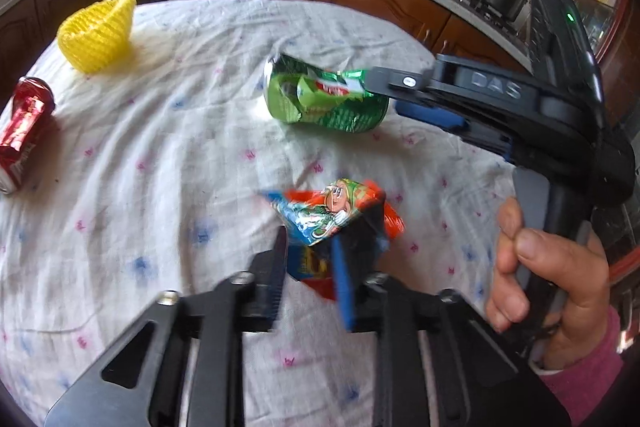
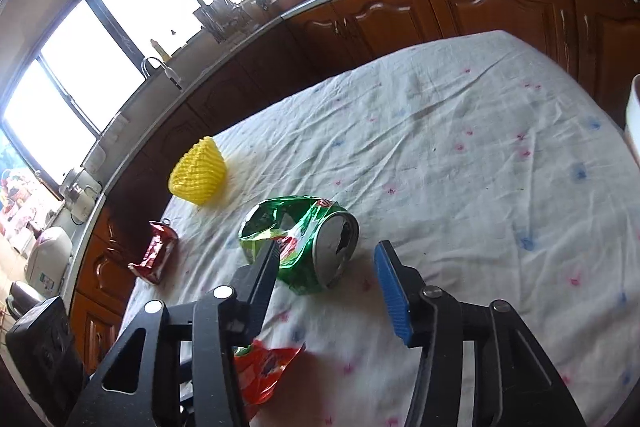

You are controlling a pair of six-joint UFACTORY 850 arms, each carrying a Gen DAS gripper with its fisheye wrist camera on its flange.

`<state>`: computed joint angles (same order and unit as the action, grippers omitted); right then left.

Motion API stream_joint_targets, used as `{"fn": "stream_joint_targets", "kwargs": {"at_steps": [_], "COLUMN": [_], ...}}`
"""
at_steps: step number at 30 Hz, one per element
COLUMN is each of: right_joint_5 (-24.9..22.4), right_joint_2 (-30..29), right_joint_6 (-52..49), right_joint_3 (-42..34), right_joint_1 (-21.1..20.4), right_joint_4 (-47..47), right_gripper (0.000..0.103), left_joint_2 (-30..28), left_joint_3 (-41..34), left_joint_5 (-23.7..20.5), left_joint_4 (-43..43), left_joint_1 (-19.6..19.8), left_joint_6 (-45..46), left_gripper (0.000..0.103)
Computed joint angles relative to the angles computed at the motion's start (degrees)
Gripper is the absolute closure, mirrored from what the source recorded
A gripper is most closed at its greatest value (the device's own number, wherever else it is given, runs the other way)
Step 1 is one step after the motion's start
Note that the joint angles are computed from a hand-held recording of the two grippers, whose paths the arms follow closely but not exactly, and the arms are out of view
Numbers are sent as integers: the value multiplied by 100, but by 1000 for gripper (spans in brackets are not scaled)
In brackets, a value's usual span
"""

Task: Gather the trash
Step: 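Grasp the colorful snack wrapper with the left tool while the right tool grasps the green can, then carry the snack wrapper and green can over the pink bin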

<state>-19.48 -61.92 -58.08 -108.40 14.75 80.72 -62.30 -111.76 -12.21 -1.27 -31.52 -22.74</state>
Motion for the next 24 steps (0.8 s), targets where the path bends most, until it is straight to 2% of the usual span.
{"fn": "stream_joint_targets", "kwargs": {"at_steps": [2, 3, 5, 9, 13, 17, 24], "right_joint_5": [-72, -140, -173, 127, 190, 159, 145], "right_joint_2": [-190, -275, -255, 68, 458, 895, 1497], "right_joint_6": [467, 546, 128, -831, -2034, -3248, -4776], "right_joint_3": [-265, -376, -324, 132, 690, 1335, 2223], "right_joint_1": [9, 11, 21, 42, -71, -236, -494], "right_joint_4": [-452, -546, -221, 515, 1691, 2939, 4509], "right_gripper": [62, 73, 82, 85, 85, 85, 85], "left_joint_2": [-49, -40, 0, 143, 266, 274, 2], "left_joint_3": [-56, -31, 47, 247, 354, 250, -360], "left_joint_5": [-23, 7, 87, 267, 461, 572, 396], "left_joint_4": [-135, -97, -351, 30, 136, 680, 275], "left_joint_1": [9, 13, 34, 45, 36, -32, -144], "left_joint_6": [95, 27, 213, -228, -368, -849, -402], "left_gripper": [95, 97, 97, 98, 98, 98, 98]}}
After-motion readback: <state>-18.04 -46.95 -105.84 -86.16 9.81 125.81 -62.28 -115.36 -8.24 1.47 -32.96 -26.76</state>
